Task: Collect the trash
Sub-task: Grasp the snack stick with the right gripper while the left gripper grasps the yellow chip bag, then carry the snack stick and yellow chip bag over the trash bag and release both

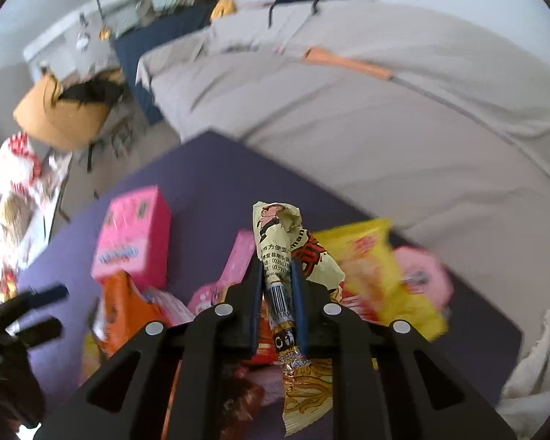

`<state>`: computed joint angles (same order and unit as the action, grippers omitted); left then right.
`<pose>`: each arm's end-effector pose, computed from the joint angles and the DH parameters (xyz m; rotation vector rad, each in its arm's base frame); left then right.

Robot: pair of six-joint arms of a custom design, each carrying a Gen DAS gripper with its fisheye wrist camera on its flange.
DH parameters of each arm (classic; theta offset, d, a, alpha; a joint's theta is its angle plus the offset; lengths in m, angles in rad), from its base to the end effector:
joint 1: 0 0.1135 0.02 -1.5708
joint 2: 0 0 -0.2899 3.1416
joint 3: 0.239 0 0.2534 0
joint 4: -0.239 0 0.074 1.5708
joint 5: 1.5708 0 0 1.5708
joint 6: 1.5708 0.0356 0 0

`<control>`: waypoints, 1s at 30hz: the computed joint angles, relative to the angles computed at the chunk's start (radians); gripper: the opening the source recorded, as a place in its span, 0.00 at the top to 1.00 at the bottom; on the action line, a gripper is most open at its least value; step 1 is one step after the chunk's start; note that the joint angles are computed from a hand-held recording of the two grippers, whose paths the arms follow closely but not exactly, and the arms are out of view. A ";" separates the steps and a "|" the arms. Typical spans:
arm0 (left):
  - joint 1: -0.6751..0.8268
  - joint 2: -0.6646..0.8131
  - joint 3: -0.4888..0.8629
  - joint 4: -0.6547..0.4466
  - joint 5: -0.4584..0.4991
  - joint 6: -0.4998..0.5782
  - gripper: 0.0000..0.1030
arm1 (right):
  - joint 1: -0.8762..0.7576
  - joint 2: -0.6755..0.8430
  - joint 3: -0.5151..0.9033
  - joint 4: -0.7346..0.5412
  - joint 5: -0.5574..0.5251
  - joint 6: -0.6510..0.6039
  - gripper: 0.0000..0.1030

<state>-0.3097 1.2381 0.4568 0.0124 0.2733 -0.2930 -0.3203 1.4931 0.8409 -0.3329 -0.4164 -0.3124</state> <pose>0.2068 -0.0763 0.1814 0.1588 2.3820 -0.6128 0.2783 -0.0772 0.2120 -0.1464 2.4507 0.2621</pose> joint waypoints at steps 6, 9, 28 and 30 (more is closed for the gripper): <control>-0.070 -0.019 -0.031 -0.064 -0.108 -0.082 0.30 | -0.155 -0.156 -0.028 -0.058 -0.067 -0.053 0.85; -0.097 -0.004 -0.045 -0.069 -0.129 -0.137 0.30 | -0.228 -0.198 -0.052 -0.088 -0.101 -0.088 0.85; -0.216 -0.092 -0.113 -0.005 -0.248 -0.219 0.71 | -0.566 -0.441 -0.242 -0.291 -0.216 -0.355 0.85; -0.220 -0.136 -0.108 -0.043 -0.255 -0.223 0.71 | -0.577 -0.459 -0.247 -0.309 -0.222 -0.373 0.85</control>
<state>-0.5300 1.1018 0.3492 -0.0306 0.0187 -0.5163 -0.8978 1.0337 0.5935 -0.6417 -0.6386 -0.6853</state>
